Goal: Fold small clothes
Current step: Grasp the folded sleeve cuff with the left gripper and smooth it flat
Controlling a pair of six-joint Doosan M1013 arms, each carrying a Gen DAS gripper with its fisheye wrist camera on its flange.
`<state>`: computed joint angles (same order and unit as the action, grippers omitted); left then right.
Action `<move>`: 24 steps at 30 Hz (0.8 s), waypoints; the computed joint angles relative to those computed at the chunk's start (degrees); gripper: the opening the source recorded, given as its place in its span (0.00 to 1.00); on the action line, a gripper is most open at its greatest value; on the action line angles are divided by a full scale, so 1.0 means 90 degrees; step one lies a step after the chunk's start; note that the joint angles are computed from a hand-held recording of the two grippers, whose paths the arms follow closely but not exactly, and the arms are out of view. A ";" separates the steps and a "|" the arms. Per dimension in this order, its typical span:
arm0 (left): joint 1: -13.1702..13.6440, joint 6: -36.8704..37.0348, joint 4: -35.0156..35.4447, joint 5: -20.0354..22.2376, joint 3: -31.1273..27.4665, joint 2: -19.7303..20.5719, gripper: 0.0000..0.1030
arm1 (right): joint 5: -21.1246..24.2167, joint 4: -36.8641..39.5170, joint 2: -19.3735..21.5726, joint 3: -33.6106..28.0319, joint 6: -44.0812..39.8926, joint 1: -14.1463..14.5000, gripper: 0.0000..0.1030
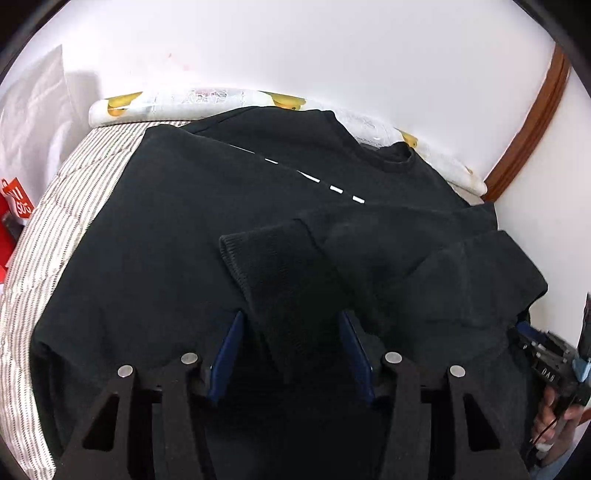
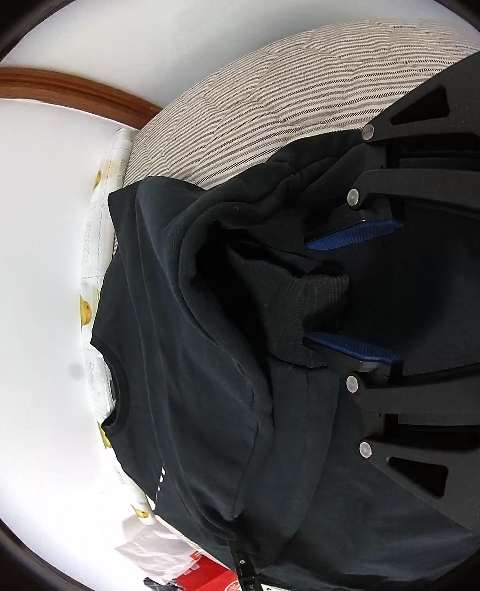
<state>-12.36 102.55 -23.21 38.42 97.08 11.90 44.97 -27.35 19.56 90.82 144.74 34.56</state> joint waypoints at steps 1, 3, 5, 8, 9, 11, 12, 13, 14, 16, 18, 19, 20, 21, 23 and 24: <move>-0.0008 -0.0033 -0.0012 -0.0003 -0.0018 0.0019 0.49 | -0.0018 -0.0015 0.0008 0.0001 0.0035 0.0001 0.44; -0.0039 -0.0105 0.0022 -0.0030 -0.0042 0.0036 0.48 | -0.0071 -0.0060 0.0009 0.0019 0.0145 0.0007 0.44; -0.0068 -0.0065 -0.0013 -0.0057 -0.0061 0.0038 0.48 | -0.0114 -0.0056 0.0001 0.0042 0.0233 0.0000 0.44; -0.0077 0.0165 -0.0183 0.0117 -0.0087 0.0042 0.47 | -0.0071 -0.0113 0.0015 0.0020 0.0295 0.0018 0.44; -0.0078 0.0171 -0.0170 0.0218 -0.0089 0.0041 0.47 | -0.0043 -0.0142 0.0025 0.0005 0.0314 0.0030 0.44; -0.0062 0.0226 -0.0213 0.0399 -0.0063 0.0033 0.47 | -0.0010 -0.0196 0.0028 0.0002 0.0345 0.0045 0.44; -0.0060 0.0297 -0.0236 0.0344 0.0006 -0.0011 0.47 | -0.0001 -0.0217 0.0031 0.0000 0.0355 0.0049 0.44; -0.0068 0.0345 -0.0221 0.0301 0.0053 -0.0044 0.47 | -0.0001 -0.0240 0.0024 0.0013 0.0376 0.0057 0.44; -0.0081 0.0352 -0.0183 0.0274 0.0075 -0.0058 0.47 | -0.0004 -0.0258 0.0021 0.0018 0.0405 0.0061 0.44; -0.0110 0.0240 -0.0091 0.0235 0.0063 -0.0043 0.47 | -0.0015 -0.0276 0.0018 0.0026 0.0459 0.0066 0.44; -0.0126 0.0154 -0.0106 0.0201 0.0020 0.0000 0.47 | -0.0022 -0.0282 0.0015 0.0031 0.0482 0.0069 0.44; -0.0136 0.0097 -0.0089 0.0167 -0.0004 0.0027 0.47 | -0.0029 -0.0275 0.0012 0.0034 0.0478 0.0066 0.44; -0.0154 0.0017 -0.0025 0.0123 -0.0026 0.0051 0.46 | -0.0043 -0.0268 0.0008 0.0042 0.0494 0.0064 0.44; -0.0177 -0.0068 0.0069 0.0067 -0.0041 0.0069 0.42 | -0.0065 -0.0256 0.0003 0.0052 0.0517 0.0058 0.44; -0.0214 -0.0220 0.0232 -0.0053 -0.0044 0.0078 0.34 | -0.0122 -0.0234 -0.0009 0.0076 0.0573 0.0042 0.44; -0.0228 -0.0347 0.0340 -0.0118 -0.0043 0.0077 0.24 | -0.0146 -0.0246 -0.0011 0.0086 0.0613 0.0040 0.44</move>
